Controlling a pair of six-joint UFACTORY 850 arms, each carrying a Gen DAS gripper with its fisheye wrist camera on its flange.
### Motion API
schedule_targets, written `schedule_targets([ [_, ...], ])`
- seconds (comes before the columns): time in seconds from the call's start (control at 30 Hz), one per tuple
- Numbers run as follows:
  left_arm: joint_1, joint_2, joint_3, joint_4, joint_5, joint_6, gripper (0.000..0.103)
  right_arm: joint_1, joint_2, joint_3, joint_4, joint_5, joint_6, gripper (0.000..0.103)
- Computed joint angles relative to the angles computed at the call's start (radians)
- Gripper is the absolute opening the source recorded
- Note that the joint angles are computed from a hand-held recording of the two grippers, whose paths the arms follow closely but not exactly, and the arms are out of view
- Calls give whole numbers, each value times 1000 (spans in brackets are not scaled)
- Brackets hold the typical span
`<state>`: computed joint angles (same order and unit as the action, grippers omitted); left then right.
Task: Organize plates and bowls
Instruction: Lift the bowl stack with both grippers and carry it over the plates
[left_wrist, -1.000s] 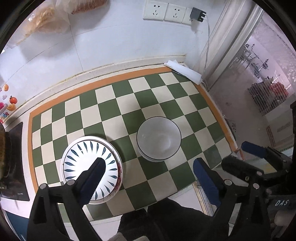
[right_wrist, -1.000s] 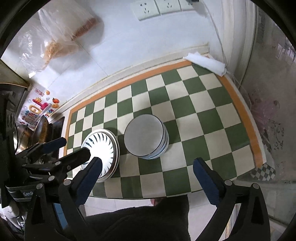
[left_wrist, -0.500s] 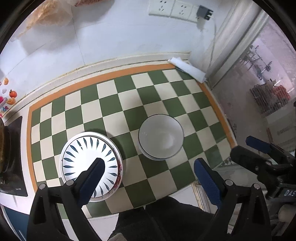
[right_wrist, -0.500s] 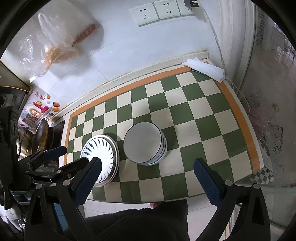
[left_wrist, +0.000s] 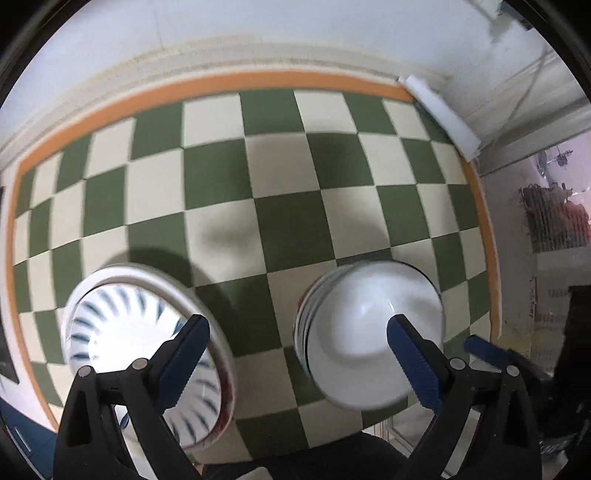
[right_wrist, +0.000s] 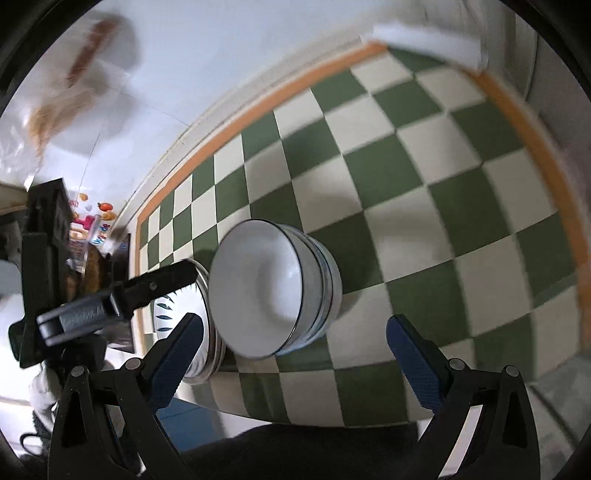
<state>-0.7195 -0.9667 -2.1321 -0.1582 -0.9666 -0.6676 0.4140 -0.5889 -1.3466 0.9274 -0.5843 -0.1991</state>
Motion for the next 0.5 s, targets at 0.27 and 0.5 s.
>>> schedule_targets([
  [0.27,48,-179,-183,-212,-109,121,89,-38,-141,-50,260,-108,-183,99],
  [0.5,61,-192,-146,-366,-75,201,76,-40,-241,-111,336,-203,-242,79],
])
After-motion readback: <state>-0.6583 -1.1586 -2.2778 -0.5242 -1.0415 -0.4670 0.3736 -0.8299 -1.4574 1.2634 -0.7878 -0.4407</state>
